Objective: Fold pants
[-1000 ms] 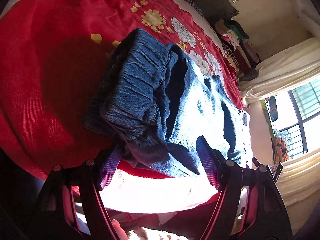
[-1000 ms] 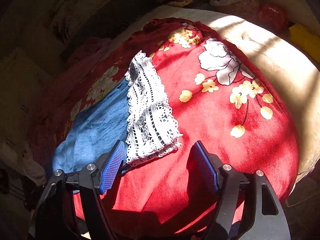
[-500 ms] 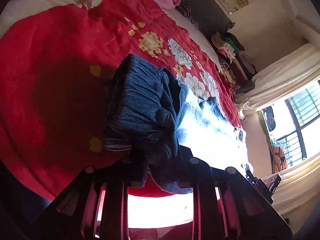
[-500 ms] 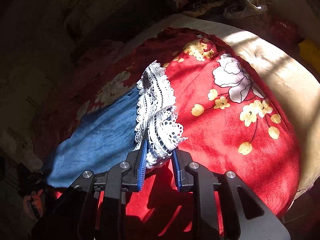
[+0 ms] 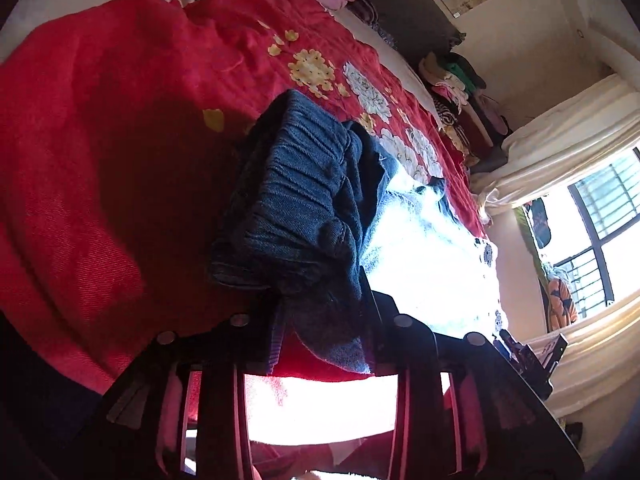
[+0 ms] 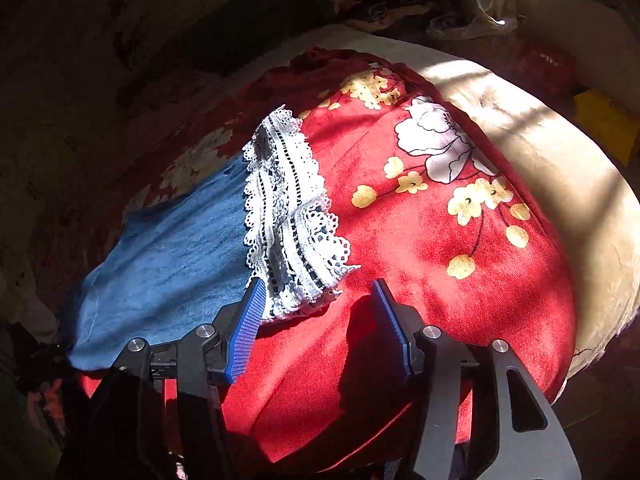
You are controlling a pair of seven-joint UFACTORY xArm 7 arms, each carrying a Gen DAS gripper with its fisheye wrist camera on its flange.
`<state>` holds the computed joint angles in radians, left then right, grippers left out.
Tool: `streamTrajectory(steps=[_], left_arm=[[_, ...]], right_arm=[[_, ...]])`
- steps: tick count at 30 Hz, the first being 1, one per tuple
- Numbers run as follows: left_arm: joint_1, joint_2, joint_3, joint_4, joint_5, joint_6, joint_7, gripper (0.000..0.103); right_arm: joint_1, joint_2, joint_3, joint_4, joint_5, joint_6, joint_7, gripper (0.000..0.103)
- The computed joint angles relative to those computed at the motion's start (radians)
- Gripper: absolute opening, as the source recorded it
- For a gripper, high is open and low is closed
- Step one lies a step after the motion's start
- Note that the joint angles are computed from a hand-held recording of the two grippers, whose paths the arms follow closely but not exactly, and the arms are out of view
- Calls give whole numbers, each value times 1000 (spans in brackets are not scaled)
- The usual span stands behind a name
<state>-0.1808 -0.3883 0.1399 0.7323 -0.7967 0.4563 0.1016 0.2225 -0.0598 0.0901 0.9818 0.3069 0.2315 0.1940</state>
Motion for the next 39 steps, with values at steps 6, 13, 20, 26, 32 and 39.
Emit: streamTrajectory(steps=[6, 13, 20, 26, 32, 39], left_arm=[[110, -81, -93, -34, 245, -3, -178, 45], [171, -175, -145, -47, 517, -3, -320, 50], [111, -94, -190, 59, 658, -4, -350, 67], [29, 78, -205, 173, 669, -12, -303, 73], [44, 215, -259, 243, 823, 15, -376, 76], [36, 226, -245, 176, 885, -37, -391, 76]], right_arm=[[9, -70, 10, -33, -58, -13, 10, 64], [19, -65, 56, -7, -205, -10, 80, 75], [26, -4, 101, 72, -479, 48, 223, 82], [82, 86, 88, 166, -499, 74, 180, 88], [130, 185, 61, 268, -539, 143, 166, 89], [123, 245, 46, 284, -450, 180, 160, 91]])
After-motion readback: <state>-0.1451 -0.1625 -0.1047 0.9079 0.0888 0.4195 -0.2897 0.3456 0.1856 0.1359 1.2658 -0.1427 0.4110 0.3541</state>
